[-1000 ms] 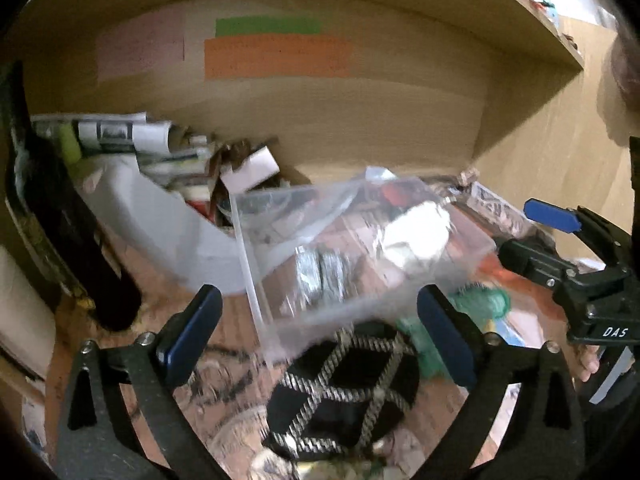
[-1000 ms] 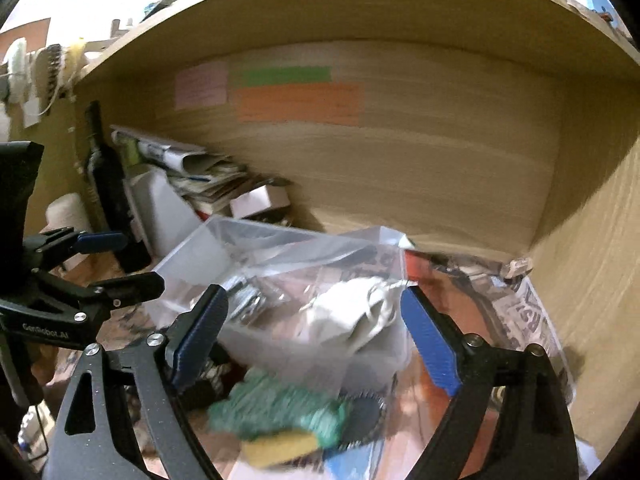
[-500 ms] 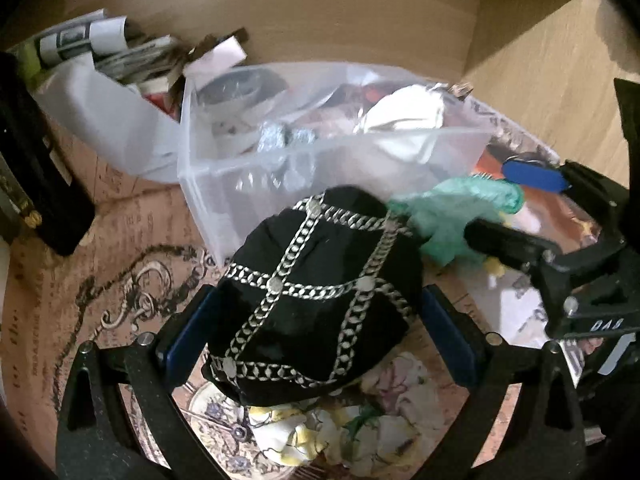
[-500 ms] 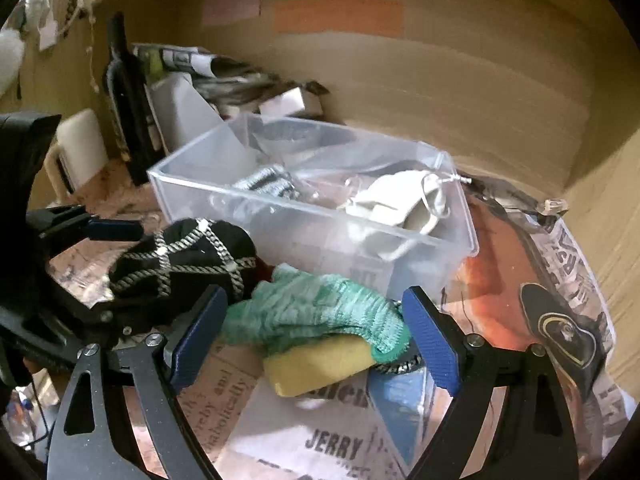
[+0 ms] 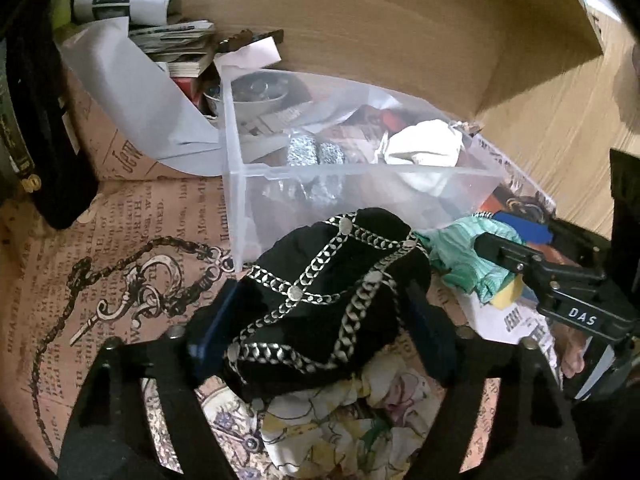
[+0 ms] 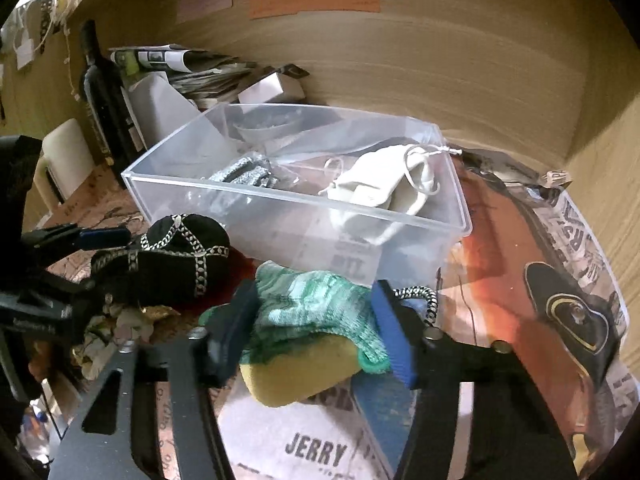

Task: Organize soft objects
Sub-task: 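Grasp the black chained cap with the left tool while the right tool grasps the green glove, then lift the cap and glove over the clear box and release both inside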

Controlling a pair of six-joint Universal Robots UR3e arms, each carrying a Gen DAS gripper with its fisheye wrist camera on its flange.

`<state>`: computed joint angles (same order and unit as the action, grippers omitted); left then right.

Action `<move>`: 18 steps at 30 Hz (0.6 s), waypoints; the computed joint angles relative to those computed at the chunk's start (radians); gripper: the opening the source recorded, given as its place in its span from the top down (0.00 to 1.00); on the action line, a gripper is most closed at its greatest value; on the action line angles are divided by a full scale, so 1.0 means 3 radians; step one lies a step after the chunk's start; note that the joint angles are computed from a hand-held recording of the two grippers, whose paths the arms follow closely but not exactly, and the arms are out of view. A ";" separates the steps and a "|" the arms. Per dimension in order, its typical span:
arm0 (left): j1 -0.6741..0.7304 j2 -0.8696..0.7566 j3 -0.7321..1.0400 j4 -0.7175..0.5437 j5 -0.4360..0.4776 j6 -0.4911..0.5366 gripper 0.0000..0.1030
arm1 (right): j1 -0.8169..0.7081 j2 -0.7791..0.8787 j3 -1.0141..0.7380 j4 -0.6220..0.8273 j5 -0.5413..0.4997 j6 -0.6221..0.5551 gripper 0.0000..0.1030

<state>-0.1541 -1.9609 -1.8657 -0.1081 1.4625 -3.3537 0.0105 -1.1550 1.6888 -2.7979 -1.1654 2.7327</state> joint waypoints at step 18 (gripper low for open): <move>-0.0184 0.0435 -0.0261 0.0343 0.0198 0.0135 0.87 | -0.0125 -0.0392 0.0335 -0.0289 0.0314 0.0080 0.86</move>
